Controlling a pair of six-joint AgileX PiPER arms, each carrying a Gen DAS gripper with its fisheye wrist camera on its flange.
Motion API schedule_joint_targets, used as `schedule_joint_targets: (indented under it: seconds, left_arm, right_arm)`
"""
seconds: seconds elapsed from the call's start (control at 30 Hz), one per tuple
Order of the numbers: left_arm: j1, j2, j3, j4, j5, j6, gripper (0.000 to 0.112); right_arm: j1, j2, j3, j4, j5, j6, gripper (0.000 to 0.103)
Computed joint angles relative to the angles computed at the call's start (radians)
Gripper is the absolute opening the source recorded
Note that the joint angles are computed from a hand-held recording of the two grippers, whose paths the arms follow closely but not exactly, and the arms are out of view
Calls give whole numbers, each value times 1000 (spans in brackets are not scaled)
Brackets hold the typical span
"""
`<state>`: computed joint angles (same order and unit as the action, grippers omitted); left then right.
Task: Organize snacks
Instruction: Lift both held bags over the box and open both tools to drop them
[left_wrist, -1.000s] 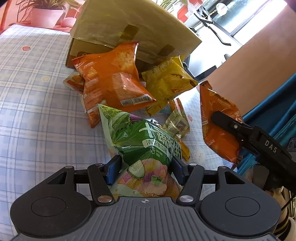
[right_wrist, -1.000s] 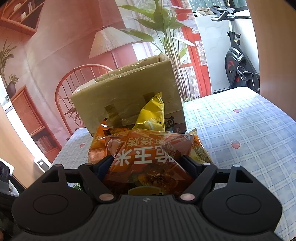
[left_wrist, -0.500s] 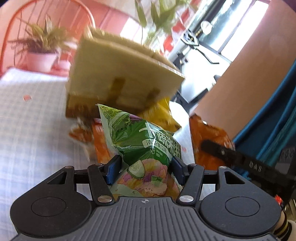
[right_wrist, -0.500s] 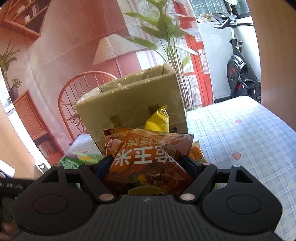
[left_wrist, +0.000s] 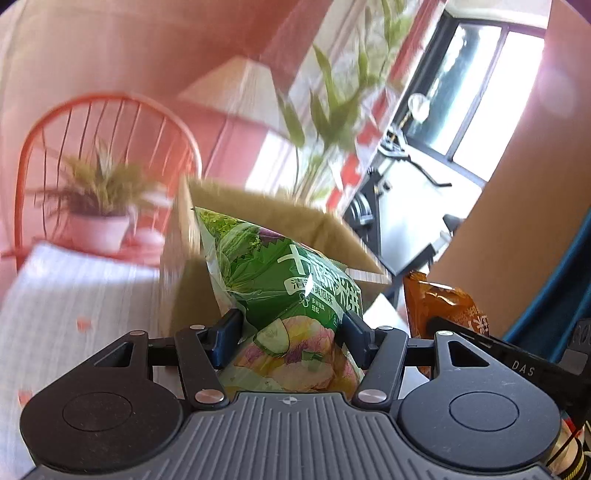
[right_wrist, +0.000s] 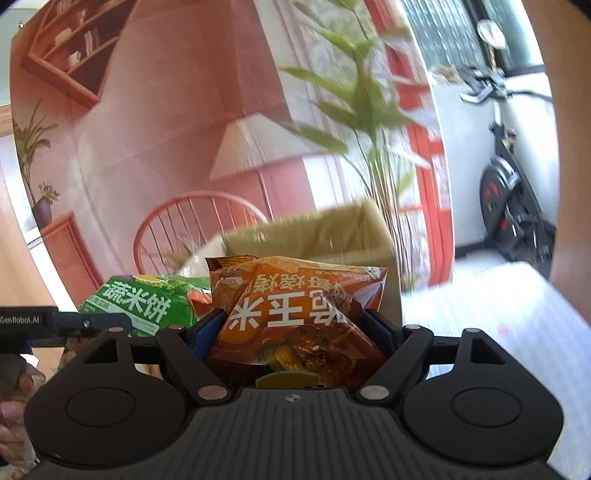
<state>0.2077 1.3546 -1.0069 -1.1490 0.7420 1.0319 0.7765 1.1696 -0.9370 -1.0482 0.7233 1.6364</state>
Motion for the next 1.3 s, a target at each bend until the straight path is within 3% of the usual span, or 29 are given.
schedule_joint_targets:
  seconds: [0.23, 0.37, 0.43, 0.6, 0.87, 0.97, 1.03, 1.1, 1.17, 1.3]
  left_arm:
    - [-85, 167, -320, 144, -74, -223, 62]
    - [-164, 293, -503, 319, -134, -368, 62]
    - [-198, 384, -624, 447, -129, -493, 63]
    - [-236, 572, -877, 636, -39, -674, 63]
    - [-245, 739, -1125, 725, 80, -798, 64]
    - [-240, 796, -1216, 710, 155, -814, 65]
    - [-240, 817, -1248, 714, 178, -821, 67]
    - [-239, 815, -1240, 708, 165, -802, 72]
    - [-237, 786, -1196, 692, 140, -770, 80]
    - [-240, 742, -1150, 675, 122, -733, 82]
  right_arm:
    - [-294, 178, -243, 229, -222, -372, 81]
    - [-418, 321, -393, 418, -301, -609, 81]
    - [-468, 402, -463, 527, -325, -729, 81]
    - [-545, 575, -608, 731, -303, -950, 81]
    - [-604, 711, -710, 966, -275, -1133, 82]
    - [-608, 745, -753, 980, -245, -1146, 84]
    - [-616, 760, -771, 1005, -232, -1156, 86]
    - [-622, 759, -765, 1027, -236, -1159, 96]
    - [-623, 750, -750, 1016, -243, -1142, 96]
    - [-617, 704, -698, 996, -265, -1112, 96]
